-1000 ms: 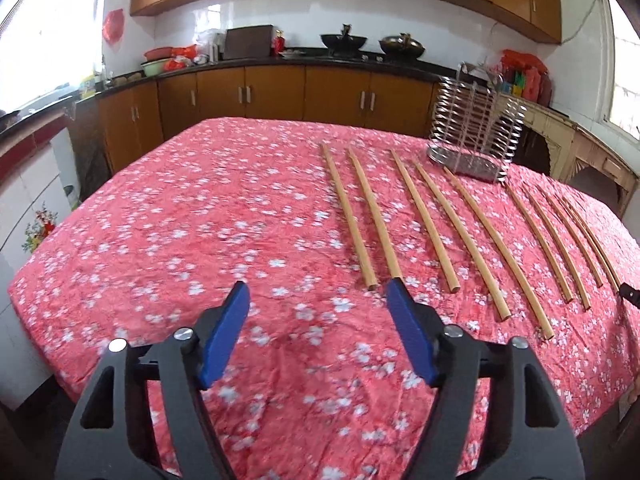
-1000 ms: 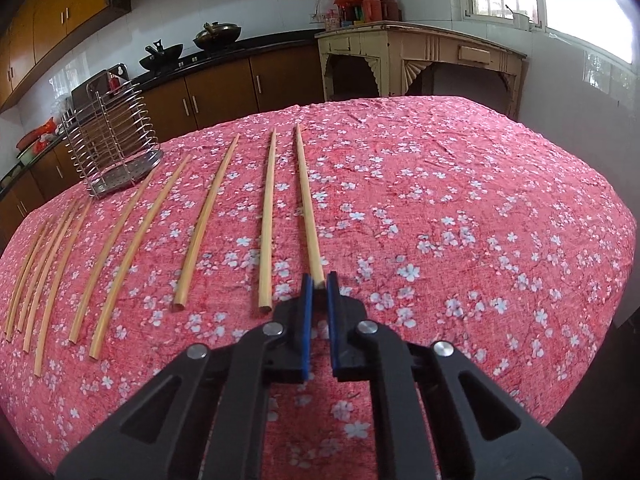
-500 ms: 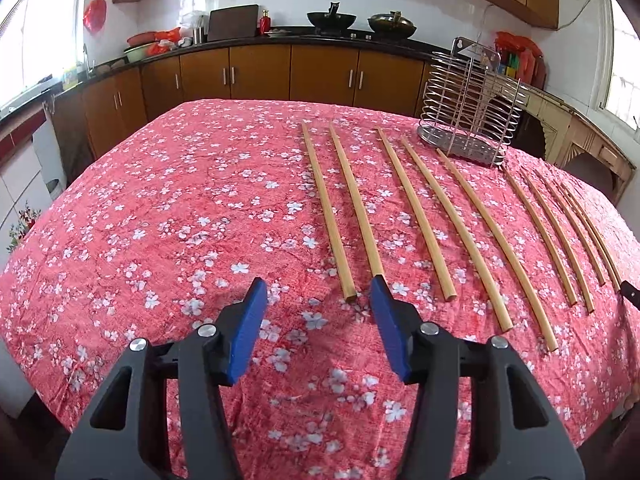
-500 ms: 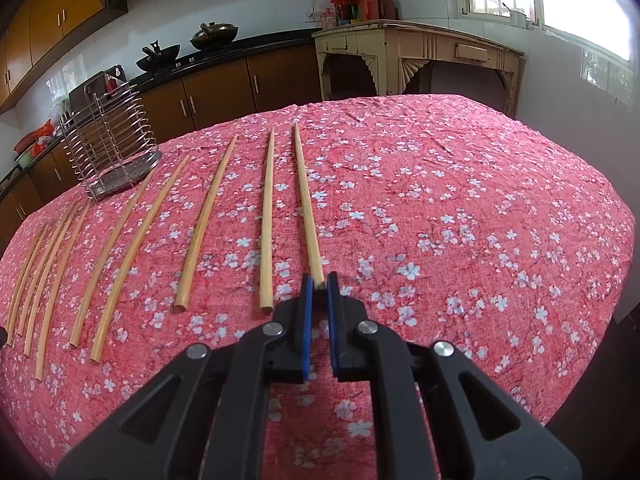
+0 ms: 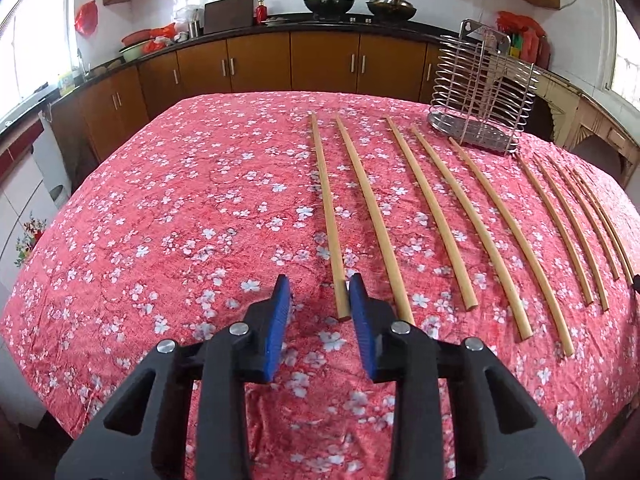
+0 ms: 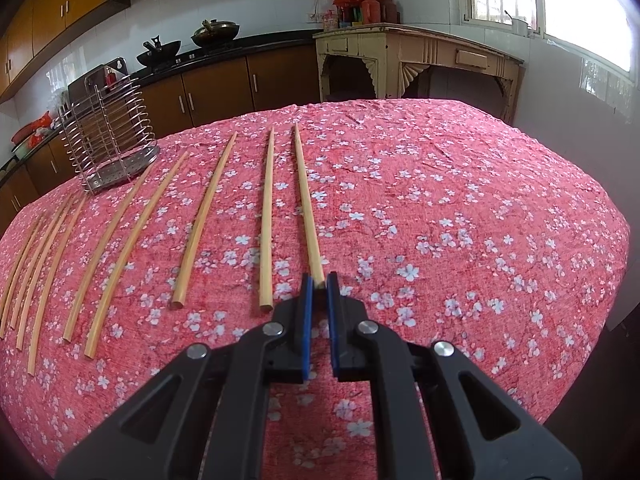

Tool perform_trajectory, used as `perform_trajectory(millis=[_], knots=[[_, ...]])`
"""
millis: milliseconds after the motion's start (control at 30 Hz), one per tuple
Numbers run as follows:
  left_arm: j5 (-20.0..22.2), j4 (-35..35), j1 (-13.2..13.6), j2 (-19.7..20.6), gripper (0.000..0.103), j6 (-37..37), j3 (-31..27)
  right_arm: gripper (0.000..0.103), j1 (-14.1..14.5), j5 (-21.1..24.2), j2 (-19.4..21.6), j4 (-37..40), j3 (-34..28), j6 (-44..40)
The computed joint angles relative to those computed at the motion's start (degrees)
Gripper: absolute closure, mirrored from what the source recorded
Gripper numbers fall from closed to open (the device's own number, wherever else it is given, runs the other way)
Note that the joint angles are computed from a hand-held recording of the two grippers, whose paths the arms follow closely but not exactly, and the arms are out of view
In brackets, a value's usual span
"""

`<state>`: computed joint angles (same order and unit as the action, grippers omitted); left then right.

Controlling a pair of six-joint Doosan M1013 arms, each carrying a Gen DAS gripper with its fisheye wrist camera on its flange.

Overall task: Organize utensils
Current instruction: 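Close the left gripper on a wooden chopstick while the right gripper grasps another, then lift both held chopsticks and carry them over the wire basket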

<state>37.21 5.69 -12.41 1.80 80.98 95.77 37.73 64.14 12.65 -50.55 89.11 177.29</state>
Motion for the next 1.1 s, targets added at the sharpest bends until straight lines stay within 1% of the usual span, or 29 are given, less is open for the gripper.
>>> perform_trajectory(millis=[67, 200, 267, 300, 333, 367, 433, 467, 667, 800, 967, 1100], knots=[[-0.6, -3.8, 0.3, -0.2, 0.069, 3.2, 0.2, 0.093, 0.0, -0.2, -0.1, 0.1, 0.0, 0.0], [-0.2, -1.5, -0.6, 0.1, 0.069, 1.6, -0.1, 0.093, -0.1, -0.2, -0.1, 0.3, 0.0, -0.2], [0.4, -2.0, -0.4, 0.3, 0.071, 0.9, -0.4, 0.093, -0.1, -0.1, 0.0, 0.2, 0.0, -0.3], [0.6, -2.4, -0.3, 0.4, 0.074, 0.6, -0.7, 0.093, -0.1, -0.1, 0.0, 0.2, 0.0, -0.4], [0.8, -2.5, -0.2, 0.5, 0.08, -0.3, -0.8, 0.093, -0.1, 0.0, 0.0, 0.1, -0.1, -0.5], [0.8, -2.3, 0.0, 0.5, 0.083, -1.1, -0.8, 0.094, -0.1, 0.0, 0.1, 0.1, -0.1, -0.5], [0.7, -1.9, 0.2, 0.6, 0.095, -2.1, -0.9, 0.094, -0.1, -0.1, 0.1, -0.1, 0.0, -0.6], [0.6, -2.4, 0.4, 0.6, 0.096, -1.8, -0.9, 0.095, -0.1, -0.1, 0.1, -0.1, -0.1, -0.6], [0.6, -5.4, 1.1, 0.3, 0.096, 1.5, -0.6, 0.095, 0.2, -1.2, -0.2, -1.0, 0.6, 0.1], [-0.5, -6.5, 1.7, -0.6, 0.097, 3.6, 0.0, 0.095, 1.2, -0.2, -0.5, -4.4, 0.5, 1.1], [-3.5, -3.8, 1.8, -2.4, 0.097, 3.8, 0.7, 0.095, 2.2, 1.3, -1.0, -8.3, -0.3, 1.3], [-6.0, -1.2, 1.7, -3.1, 0.097, 3.2, 0.0, 0.095, 2.5, 1.9, -1.7, -11.5, -1.2, 1.1]])
